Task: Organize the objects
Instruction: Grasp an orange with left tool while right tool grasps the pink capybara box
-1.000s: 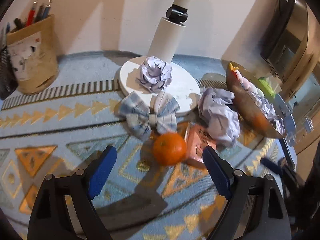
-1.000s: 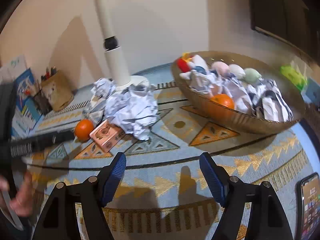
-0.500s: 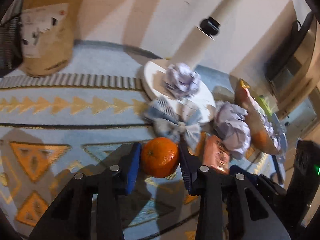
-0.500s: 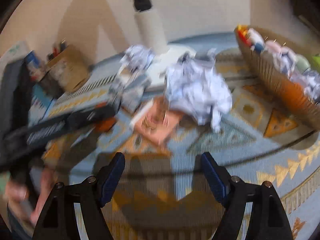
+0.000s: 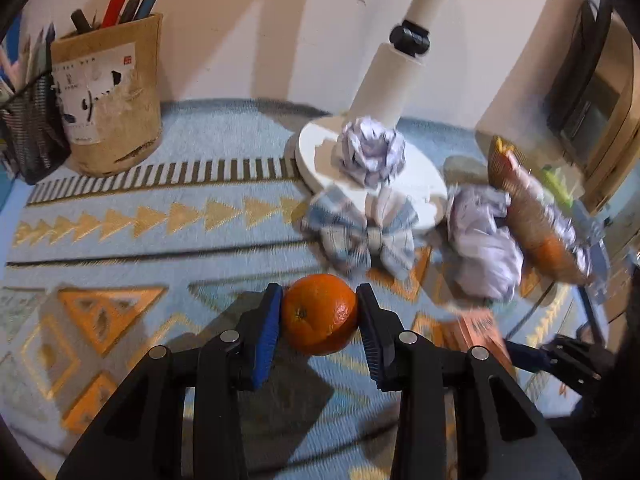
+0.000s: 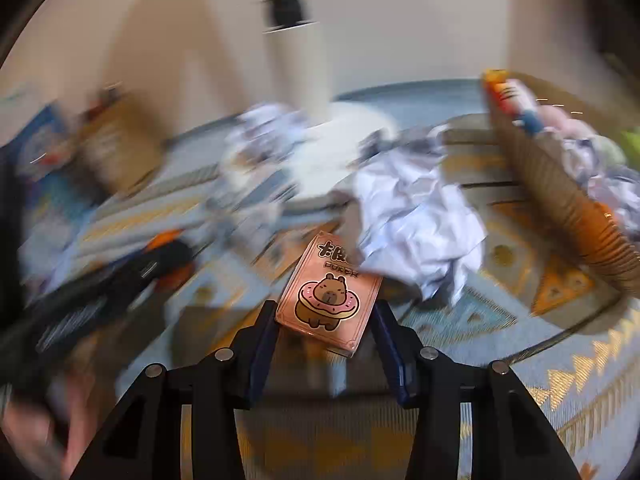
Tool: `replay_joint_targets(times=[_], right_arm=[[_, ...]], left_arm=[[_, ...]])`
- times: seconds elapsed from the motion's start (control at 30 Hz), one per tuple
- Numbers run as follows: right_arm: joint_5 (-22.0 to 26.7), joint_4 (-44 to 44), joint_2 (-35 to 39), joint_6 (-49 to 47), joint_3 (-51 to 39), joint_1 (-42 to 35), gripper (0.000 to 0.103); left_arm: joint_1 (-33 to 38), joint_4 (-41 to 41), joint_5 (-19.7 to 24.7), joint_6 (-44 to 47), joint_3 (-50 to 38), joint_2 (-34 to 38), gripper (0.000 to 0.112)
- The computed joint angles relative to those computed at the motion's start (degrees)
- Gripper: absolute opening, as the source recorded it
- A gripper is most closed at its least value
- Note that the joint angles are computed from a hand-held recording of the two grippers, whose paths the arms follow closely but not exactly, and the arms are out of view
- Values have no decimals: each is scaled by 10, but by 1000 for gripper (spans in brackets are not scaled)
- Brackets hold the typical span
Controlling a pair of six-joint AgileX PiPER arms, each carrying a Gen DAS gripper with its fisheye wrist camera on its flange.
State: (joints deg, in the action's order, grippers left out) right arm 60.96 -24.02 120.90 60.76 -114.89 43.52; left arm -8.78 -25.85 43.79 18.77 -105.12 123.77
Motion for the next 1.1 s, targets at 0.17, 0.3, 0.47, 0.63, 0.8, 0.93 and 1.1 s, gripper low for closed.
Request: replay_joint_targets(times=[0.17,0.3,0.47,0.63,0.8,0.93,1.1], right_arm=[[-13,5,-104,-82,163,31,46],[-106,2,-182,29,284,9,64],[-104,-16,-164,46,269,21,64],[-43,-1,-107,-33,183,22,66],[-42,-9,-98,-51,178,27,87],[-3,-49,-66,-35,132,38,61],[-42,-16,-78,-12,139,40,45]], left_arm=[[-9,-2,-39,-8,120,-73,34],[-25,-63,-171,61,260,-135,34],[-14,-122,-165,116,262,-131,35],[-3,-149,-152,133,260,-130,35],[-19,-111,-170,104,266,-136,35],[-17,-113,-168,107,263,-134,35],[-18,-105,-170,106,261,-132,35]])
